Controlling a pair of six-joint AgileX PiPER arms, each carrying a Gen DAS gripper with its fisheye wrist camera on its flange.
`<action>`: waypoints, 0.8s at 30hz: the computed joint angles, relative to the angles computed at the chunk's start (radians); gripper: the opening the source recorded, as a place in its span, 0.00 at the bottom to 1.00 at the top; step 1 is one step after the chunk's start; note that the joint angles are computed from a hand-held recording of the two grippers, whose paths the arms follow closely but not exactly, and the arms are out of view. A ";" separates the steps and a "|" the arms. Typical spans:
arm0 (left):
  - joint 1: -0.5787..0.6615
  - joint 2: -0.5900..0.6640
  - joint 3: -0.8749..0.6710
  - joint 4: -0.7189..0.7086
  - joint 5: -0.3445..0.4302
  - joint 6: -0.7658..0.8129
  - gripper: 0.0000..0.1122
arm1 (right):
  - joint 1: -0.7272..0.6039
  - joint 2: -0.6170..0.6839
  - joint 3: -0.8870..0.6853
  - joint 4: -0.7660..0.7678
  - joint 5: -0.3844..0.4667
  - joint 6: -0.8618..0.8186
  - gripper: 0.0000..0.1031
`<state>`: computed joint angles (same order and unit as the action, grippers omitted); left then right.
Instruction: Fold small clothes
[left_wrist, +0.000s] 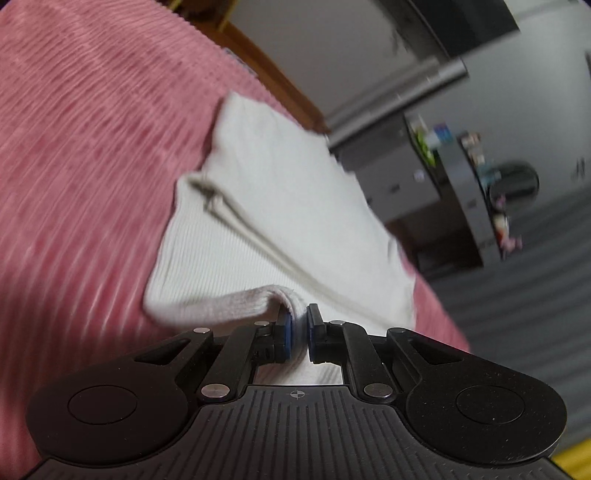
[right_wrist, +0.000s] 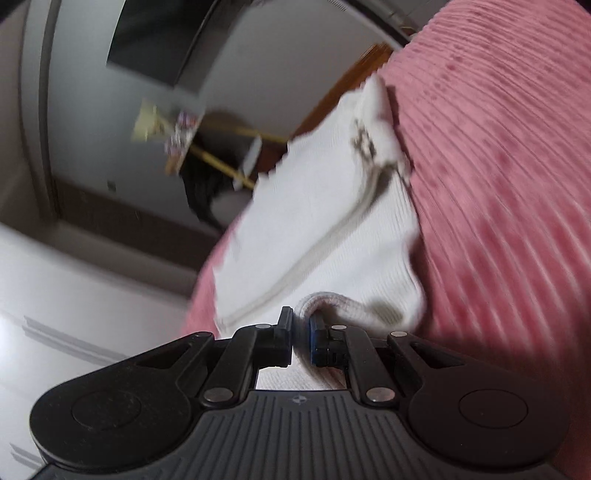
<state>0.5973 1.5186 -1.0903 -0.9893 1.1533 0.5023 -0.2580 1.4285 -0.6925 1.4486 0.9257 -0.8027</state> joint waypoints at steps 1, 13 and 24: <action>-0.011 0.027 -0.012 -0.020 -0.023 -0.029 0.09 | 0.011 0.025 -0.007 0.051 -0.011 -0.020 0.07; -0.049 0.092 -0.004 -0.011 -0.174 -0.003 0.42 | 0.005 0.112 -0.061 0.101 -0.092 -0.203 0.32; -0.104 -0.227 0.239 0.231 -0.367 0.361 0.62 | 0.366 -0.162 0.048 -0.279 -0.647 -0.435 0.33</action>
